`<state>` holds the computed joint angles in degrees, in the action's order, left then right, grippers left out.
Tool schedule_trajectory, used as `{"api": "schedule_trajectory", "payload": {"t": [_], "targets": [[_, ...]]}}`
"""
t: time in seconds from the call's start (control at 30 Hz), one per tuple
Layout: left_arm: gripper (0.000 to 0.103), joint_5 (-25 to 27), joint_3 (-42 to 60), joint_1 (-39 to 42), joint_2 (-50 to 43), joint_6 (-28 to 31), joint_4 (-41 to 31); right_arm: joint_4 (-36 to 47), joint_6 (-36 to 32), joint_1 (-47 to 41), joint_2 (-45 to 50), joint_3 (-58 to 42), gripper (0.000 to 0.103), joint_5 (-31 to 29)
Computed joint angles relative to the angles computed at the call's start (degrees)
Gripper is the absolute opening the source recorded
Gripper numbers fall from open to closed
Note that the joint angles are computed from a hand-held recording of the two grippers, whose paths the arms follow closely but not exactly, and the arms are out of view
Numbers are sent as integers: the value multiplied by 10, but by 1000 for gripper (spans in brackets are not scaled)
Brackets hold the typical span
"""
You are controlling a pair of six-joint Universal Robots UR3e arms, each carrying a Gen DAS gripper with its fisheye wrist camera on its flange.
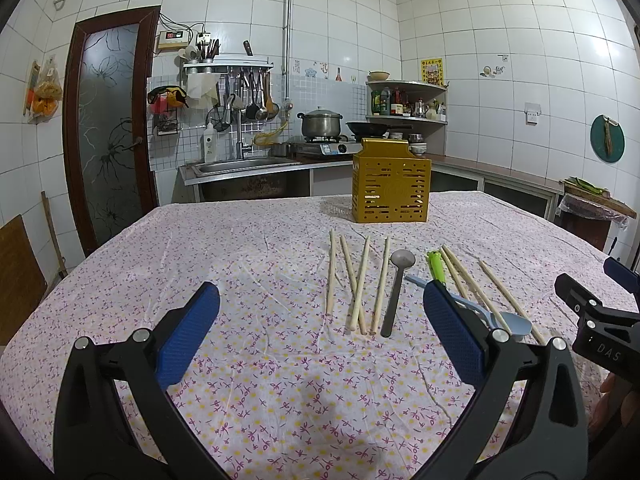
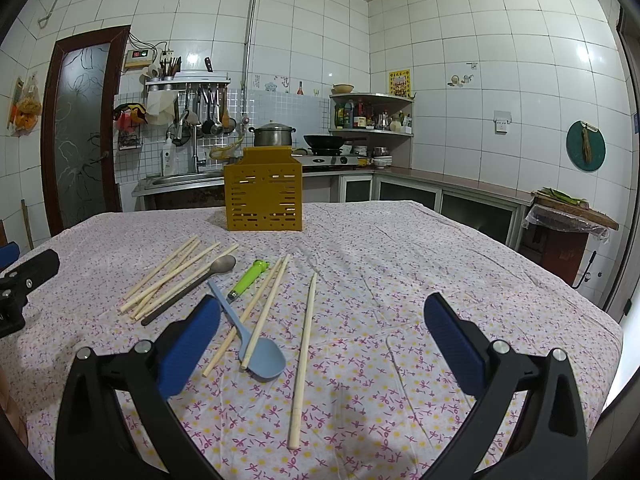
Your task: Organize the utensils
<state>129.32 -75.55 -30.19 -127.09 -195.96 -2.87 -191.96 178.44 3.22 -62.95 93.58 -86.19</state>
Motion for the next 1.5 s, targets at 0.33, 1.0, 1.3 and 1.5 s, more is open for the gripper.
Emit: {"api": "schedule_trajectory", "payload": {"t": [0.33, 1.0, 1.3, 1.5], "targets": [[98, -9, -3, 4, 3, -3, -2, 0, -2, -1, -1, 2, 99, 0], [98, -52, 16, 24, 6, -17, -69, 101, -22, 26, 19, -64, 99, -50], [98, -163, 79, 72, 2, -12, -190, 233, -31, 41, 64, -189, 99, -85], [98, -226, 207, 120, -34, -16, -346, 421, -7, 21, 141, -368, 99, -39]]}}
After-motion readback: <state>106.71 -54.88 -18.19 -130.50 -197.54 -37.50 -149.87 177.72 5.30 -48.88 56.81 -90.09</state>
